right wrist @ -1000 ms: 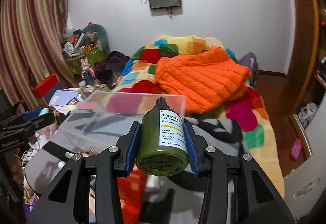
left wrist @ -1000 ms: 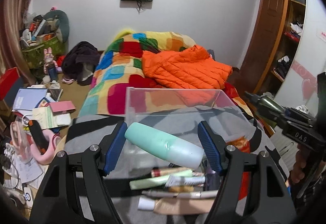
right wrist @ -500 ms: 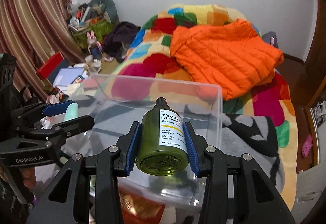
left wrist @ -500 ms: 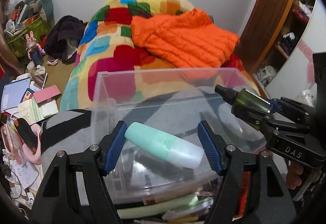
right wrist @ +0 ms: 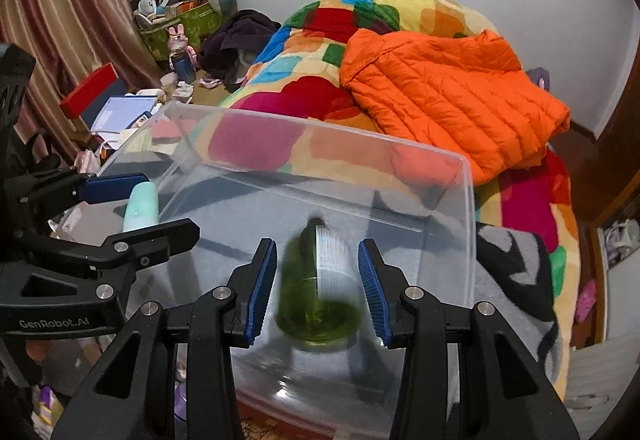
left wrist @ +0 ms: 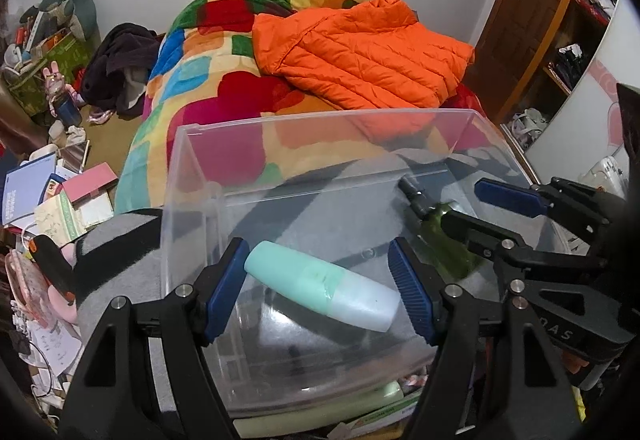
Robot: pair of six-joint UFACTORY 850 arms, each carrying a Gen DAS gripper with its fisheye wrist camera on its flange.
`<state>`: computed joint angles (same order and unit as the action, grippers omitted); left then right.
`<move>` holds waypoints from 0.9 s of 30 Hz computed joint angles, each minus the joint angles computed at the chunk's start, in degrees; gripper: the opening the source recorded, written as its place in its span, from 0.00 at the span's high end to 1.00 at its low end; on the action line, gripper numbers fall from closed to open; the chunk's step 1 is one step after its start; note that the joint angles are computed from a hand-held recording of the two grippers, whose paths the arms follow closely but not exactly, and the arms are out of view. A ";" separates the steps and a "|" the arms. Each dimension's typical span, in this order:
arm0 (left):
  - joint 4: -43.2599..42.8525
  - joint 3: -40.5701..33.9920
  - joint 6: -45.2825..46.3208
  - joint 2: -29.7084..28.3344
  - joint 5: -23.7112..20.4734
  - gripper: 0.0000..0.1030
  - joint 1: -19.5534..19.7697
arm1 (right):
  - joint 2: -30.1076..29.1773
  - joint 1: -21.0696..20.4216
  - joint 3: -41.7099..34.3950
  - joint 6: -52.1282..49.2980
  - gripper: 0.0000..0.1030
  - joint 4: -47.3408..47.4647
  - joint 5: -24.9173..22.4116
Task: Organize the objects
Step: 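Carry both bottles into the clear box and open both tools, then grasp the red gift box with right tool while left tool grasps the beige tube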
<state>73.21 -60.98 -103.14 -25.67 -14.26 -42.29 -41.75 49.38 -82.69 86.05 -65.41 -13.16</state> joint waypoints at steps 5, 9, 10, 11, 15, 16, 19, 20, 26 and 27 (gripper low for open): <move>5.41 2.30 -5.55 2.88 -2.45 0.29 -1.48 | 3.10 0.54 3.48 13.21 0.47 -12.51 -0.69; 12.97 5.80 -13.40 6.99 -6.52 0.17 -3.80 | 7.42 1.47 8.52 28.11 0.38 -26.52 -2.96; 14.11 6.53 -14.72 7.86 -7.25 0.16 -4.28 | 8.33 1.78 9.58 30.70 0.34 -28.89 -3.67; 15.59 7.48 -16.40 8.86 -8.10 0.13 -4.83 | 9.29 2.14 10.76 33.49 0.31 -31.37 -4.44; 18.42 11.60 -20.76 12.67 -12.20 0.06 -7.37 | 13.05 3.36 15.51 43.15 0.26 -39.23 -6.69; 18.31 12.35 -21.16 13.22 -12.56 0.06 -7.72 | 13.74 3.59 16.53 45.41 0.25 -40.95 -6.96; 17.46 15.23 -22.81 14.75 -12.66 0.06 -8.52 | 15.28 4.28 19.30 50.70 0.24 -44.36 -7.58; 16.35 15.98 -22.70 14.89 -13.01 0.06 -8.77 | 15.66 4.39 20.11 51.98 0.24 -45.15 -7.66; 17.01 20.82 -28.61 15.18 -11.62 0.06 -9.54 | 16.63 4.32 24.26 64.72 0.24 -52.72 -5.10; 18.45 21.69 -31.21 15.13 -10.77 0.06 -9.52 | 16.48 4.25 24.59 67.10 0.24 -54.15 -4.47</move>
<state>91.66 -39.28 -134.35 -10.54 -25.03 -51.82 -25.28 53.62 -58.10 153.15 -119.57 -17.62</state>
